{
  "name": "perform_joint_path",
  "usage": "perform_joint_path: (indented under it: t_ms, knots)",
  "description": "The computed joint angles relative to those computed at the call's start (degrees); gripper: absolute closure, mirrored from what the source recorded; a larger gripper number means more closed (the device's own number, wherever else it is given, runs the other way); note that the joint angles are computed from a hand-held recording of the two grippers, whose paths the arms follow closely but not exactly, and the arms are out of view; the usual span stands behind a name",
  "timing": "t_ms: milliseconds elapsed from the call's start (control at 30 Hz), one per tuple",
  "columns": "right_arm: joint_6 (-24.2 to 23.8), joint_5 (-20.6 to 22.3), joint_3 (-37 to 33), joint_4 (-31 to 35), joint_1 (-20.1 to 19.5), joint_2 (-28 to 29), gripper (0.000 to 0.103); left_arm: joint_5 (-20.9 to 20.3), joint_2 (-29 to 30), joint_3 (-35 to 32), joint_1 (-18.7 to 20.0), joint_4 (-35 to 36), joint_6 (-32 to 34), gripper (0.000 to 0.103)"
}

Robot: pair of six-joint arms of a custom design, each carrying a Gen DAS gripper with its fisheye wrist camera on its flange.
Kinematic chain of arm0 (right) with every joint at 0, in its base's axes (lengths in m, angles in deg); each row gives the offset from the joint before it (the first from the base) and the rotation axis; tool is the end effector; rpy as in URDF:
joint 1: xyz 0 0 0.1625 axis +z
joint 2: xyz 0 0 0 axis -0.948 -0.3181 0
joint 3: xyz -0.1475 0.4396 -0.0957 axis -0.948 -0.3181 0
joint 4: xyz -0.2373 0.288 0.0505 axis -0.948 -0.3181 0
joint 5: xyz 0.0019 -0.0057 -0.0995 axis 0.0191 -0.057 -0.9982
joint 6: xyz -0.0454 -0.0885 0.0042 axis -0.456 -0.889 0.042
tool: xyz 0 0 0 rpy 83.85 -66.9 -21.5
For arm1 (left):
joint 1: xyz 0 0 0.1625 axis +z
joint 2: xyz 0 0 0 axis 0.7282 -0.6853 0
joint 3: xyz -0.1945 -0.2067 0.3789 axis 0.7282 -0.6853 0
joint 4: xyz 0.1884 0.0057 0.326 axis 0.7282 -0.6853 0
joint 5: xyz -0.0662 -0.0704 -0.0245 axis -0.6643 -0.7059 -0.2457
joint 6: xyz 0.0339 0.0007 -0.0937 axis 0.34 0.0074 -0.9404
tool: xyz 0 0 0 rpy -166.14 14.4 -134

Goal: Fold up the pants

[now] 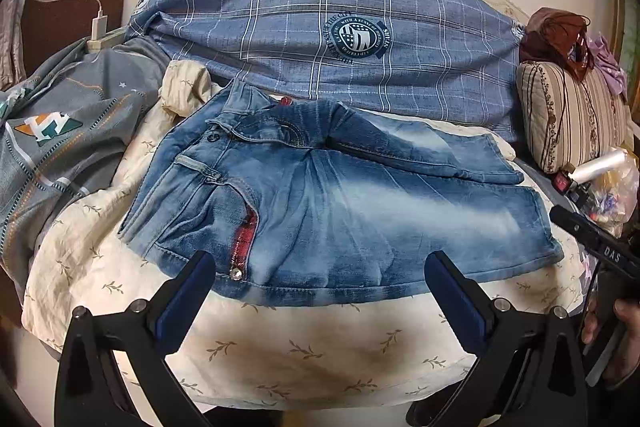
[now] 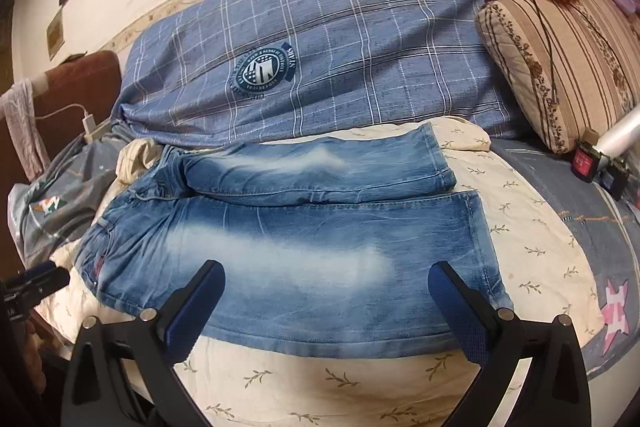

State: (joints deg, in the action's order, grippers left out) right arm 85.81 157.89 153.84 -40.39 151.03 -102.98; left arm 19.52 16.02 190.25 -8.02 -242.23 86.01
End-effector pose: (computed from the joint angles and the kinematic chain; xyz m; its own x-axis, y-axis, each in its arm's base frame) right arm 0.0355 -0.3246 0.2787 -0.7443 0.3586 0.5634 -0.3733 0.4762 -0.7962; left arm -0.2535 -0.4447 0.0568 -0.7210 0.4884 -0.4916 0.6850 0.6097 -0.3989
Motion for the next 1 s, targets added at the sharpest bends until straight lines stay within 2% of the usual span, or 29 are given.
perform_joint_path:
  t_ms: [567, 1000]
  knots:
    - [-1.2, 0.1, -0.1, -0.6, 0.7, 0.9, 0.000, 0.5, 0.3, -0.1, -0.1, 0.6, -0.7, 0.000]
    - [-2.1, 0.7, -0.1, -1.3, 1.4, 1.8, 0.000, -1.3, -0.4, 0.2, 0.4, 0.2, -1.3, 0.000]
